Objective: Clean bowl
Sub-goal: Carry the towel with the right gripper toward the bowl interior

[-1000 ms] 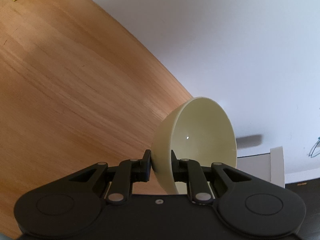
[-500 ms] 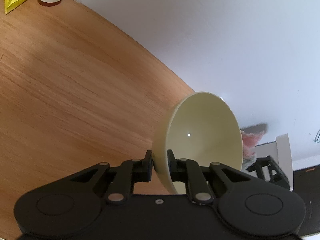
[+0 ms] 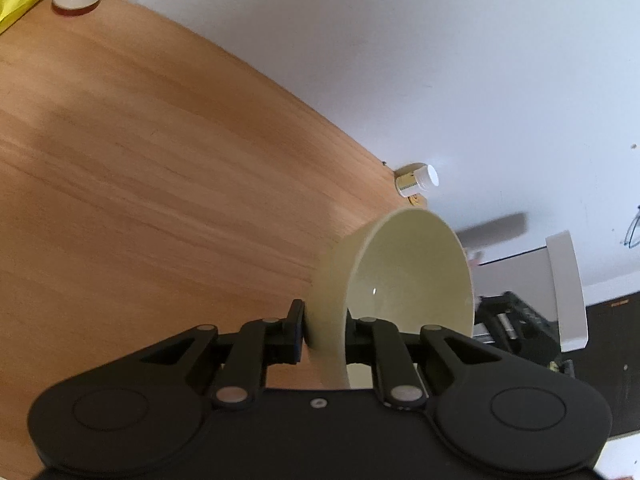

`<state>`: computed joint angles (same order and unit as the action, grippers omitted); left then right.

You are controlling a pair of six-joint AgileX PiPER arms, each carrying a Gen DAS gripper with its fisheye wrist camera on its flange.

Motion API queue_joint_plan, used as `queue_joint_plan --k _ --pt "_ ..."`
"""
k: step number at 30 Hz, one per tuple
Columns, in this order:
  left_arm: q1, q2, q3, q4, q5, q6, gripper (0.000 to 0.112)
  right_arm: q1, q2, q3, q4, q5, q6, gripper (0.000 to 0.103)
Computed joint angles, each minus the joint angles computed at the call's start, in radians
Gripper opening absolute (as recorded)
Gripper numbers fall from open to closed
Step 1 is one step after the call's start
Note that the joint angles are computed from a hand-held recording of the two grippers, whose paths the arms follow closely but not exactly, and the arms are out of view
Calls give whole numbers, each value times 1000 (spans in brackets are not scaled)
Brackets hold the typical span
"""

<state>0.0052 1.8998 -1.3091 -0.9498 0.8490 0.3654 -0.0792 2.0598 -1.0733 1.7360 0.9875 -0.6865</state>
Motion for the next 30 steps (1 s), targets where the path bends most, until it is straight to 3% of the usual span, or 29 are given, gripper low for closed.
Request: queue_joint_plan --k 7,10,16,30 --pt "-12 11 -31 53 37 -33 13 -4 38 2 -25 15 -6 27" --pt "-29 11 -44 78 47 -57 13 -68 -50 55 -109 62 30 27" --pt "-45 8 -55 119 75 -98 13 -91 -73 84 -137 50 48 27" --pt "-46 19 -63 141 70 -153 13 -225 -99 26 -226 222 64 27"
